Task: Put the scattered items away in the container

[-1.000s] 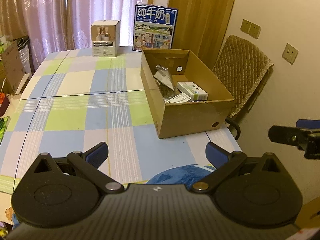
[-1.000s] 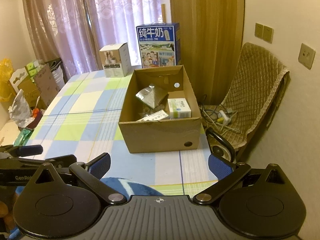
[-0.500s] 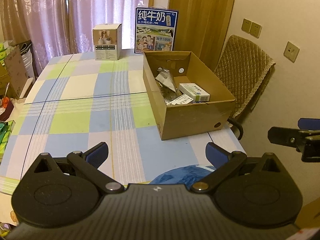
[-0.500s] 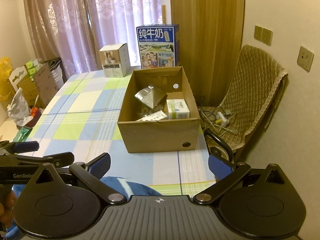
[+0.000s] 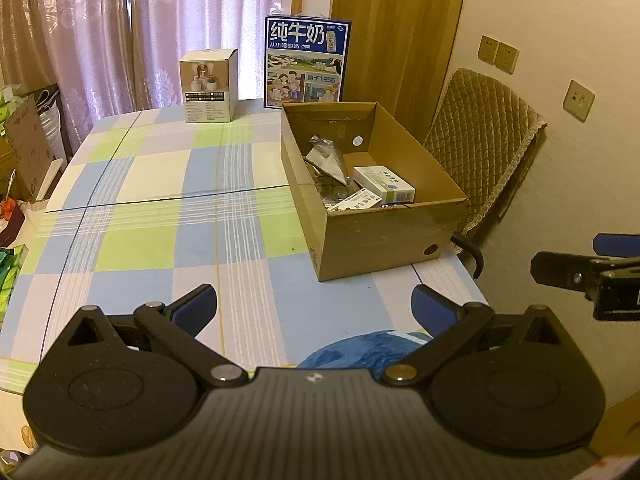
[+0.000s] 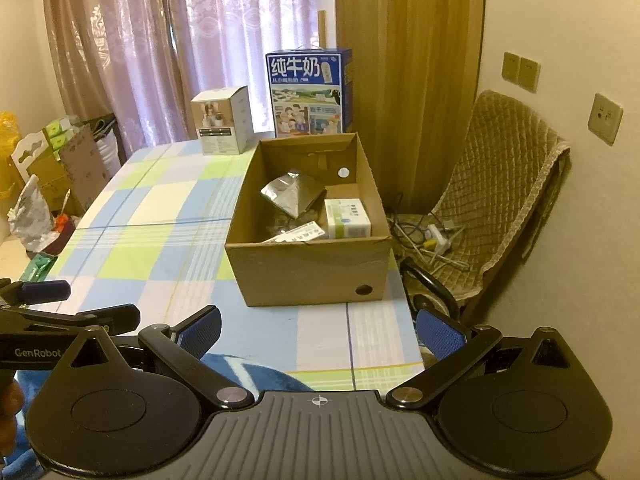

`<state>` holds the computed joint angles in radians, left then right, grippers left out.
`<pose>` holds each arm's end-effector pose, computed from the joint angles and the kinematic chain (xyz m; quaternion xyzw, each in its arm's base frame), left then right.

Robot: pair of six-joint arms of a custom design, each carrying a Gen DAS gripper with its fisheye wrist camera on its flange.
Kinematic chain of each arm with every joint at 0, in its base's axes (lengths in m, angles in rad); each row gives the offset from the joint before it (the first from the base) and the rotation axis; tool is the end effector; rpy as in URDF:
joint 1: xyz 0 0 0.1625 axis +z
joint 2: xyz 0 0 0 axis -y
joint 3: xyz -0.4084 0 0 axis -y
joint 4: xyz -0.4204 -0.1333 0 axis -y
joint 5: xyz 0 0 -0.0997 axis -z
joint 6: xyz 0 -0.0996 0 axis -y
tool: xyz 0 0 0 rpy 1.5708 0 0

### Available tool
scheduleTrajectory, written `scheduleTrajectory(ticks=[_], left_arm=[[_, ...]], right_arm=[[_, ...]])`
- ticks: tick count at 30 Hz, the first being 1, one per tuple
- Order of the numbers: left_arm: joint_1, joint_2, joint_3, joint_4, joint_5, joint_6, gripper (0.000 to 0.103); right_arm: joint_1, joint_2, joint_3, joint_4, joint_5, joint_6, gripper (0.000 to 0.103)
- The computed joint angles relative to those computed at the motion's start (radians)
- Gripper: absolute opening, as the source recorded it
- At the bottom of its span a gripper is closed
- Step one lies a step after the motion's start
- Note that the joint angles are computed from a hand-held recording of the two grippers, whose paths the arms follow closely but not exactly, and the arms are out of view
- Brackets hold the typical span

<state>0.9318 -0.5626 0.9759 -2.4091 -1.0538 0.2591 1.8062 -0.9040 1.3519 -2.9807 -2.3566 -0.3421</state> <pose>-0.3646 -0.7968 0.1737 0.3617 0.8747 -0.2474 0.2069 0.2352 -0.7110 0.3429 0.0634 -0.8355 0.4087 0.3617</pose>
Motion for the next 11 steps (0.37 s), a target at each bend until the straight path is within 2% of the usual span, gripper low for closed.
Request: scheduleTrajectory(ticks=[11], left_arm=[[0.003, 0.002, 0.005, -0.034, -0.023, 0.044, 0.102]], right_arm=[[-0.001, 0.003, -0.002, -0.004, -0.001, -0.003, 0.101]])
